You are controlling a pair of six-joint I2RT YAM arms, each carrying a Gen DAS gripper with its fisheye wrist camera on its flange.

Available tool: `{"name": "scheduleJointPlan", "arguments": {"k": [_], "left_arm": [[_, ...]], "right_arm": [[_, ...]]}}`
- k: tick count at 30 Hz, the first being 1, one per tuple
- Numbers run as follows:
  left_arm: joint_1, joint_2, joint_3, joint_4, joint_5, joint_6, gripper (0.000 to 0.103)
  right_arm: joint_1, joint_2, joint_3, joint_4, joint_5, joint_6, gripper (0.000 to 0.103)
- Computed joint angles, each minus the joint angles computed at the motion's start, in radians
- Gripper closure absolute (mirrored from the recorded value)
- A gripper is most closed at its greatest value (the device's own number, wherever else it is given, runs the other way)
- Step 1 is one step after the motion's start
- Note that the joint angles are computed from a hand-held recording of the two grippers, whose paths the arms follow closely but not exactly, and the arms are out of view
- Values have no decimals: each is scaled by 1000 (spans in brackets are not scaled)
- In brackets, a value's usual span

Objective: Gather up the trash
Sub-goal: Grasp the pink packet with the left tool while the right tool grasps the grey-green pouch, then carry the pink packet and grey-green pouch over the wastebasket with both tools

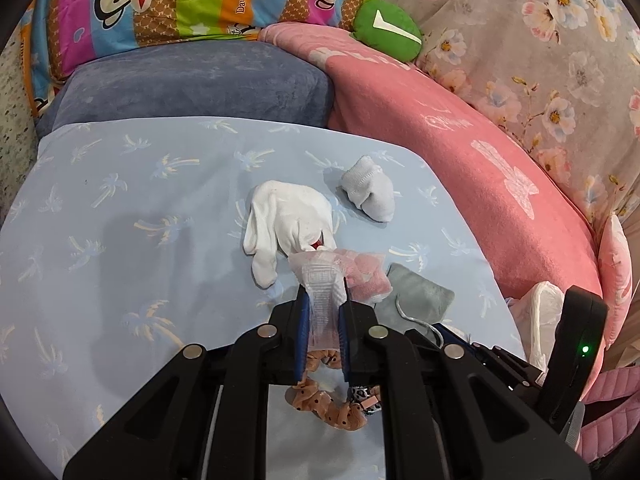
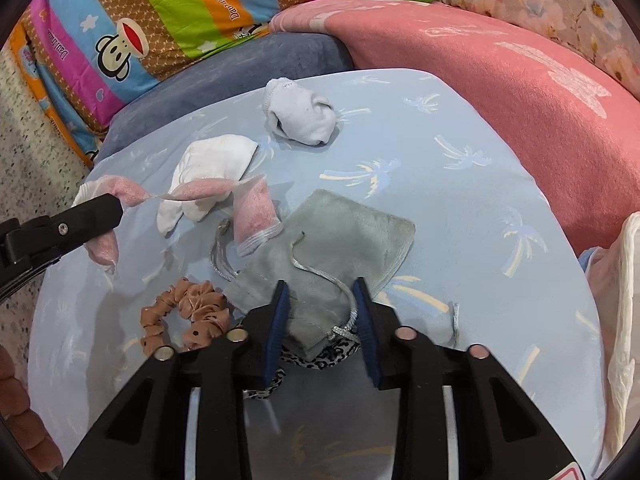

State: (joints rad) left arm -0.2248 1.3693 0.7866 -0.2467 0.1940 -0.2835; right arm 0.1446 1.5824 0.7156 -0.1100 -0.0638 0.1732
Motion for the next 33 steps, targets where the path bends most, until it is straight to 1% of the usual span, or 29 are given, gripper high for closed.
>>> {"name": "scheduleJointPlan", "arguments": {"k": [3, 9, 13, 18, 21, 25, 30, 33], "left_arm": [[-13, -15, -2, -11, -6, -5, 91], [-50, -74, 8, -47, -28, -18, 91], [-93, -115, 28, -76, -57, -34, 91], [-178, -170, 58, -114, -111, -61, 91], [-241, -187, 77, -129, -149, -83, 91], [-336, -193, 107, -142, -206, -110, 91], [-461, -168, 151, -152, -272, -142, 91], [-543, -134, 191, -155, -312, -158, 91]], "right_arm": [[-6, -25, 4, -33, -2, -3, 92], [-40, -180, -27, -100, -35, -10, 93], [-78, -318, -31, -174, -57, -25, 93], [-168, -475, -16, -282, -109, -62, 93], [-250, -556, -4, -348, -156, -99, 93], [-401, -636, 14, -436, -242, -173, 93], [-648, -684, 32, -534, -392, -298, 93], [-811, -680, 49, -592, -485, -396, 93]]}}
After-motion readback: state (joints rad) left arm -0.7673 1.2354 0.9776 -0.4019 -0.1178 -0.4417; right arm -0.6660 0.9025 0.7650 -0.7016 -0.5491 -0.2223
